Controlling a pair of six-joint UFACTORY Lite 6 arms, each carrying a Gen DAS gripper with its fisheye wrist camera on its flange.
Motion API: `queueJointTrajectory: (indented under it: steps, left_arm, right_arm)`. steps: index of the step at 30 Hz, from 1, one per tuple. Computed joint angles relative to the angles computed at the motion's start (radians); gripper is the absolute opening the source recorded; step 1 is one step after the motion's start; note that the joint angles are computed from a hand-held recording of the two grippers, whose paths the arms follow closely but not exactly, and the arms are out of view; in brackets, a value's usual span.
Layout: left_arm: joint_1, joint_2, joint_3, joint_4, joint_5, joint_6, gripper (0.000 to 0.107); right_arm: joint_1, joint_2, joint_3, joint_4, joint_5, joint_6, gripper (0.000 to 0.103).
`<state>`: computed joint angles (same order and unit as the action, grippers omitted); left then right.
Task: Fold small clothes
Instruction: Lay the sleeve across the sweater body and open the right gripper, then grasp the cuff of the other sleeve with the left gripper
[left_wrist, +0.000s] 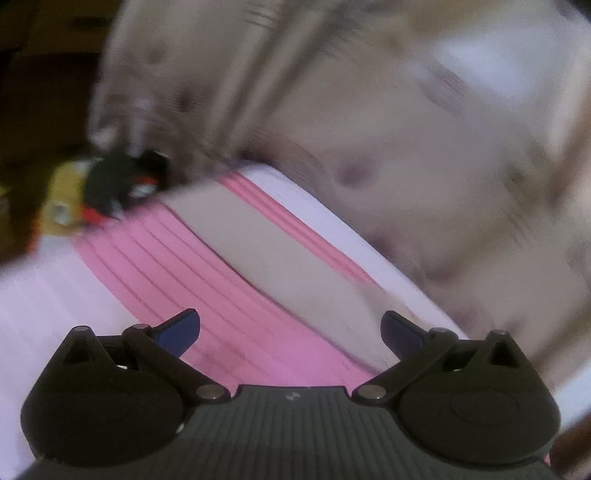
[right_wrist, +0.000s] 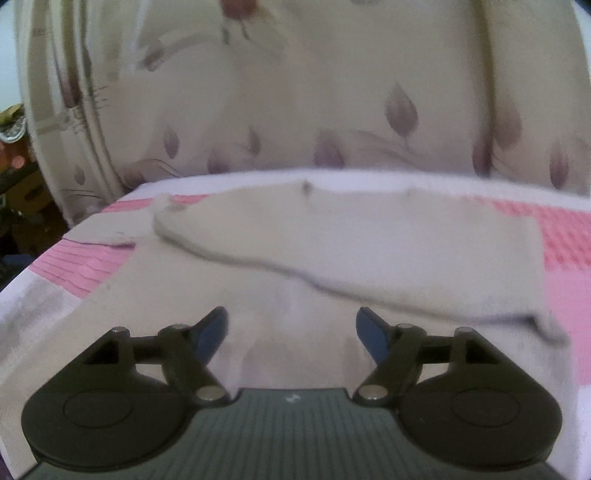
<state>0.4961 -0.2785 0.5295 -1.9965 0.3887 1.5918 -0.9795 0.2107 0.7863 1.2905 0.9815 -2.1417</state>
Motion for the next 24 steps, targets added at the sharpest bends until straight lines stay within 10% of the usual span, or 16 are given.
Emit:
queueJointTrajectory:
  steps: [9, 22, 24]
  left_arm:
    - [0.432, 0.864, 0.91, 0.718, 0.498, -0.719, 0.098]
    - [0.464, 1.452, 1.57, 0.719, 0.75, -1.095, 0.077]
    - [0.454, 1.449, 1.541, 0.676, 0.716, -1.081, 0.058]
  right_arm:
    - [-0.012, -0.039, -0.089, 0.065, -0.019, -0.091, 0.082]
    - [0.053, -0.124, -0.171, 0.147, -0.149, -0.151, 0.082]
    - [0.066, -0.133, -0.178, 0.154, -0.168, -0.156, 0.083]
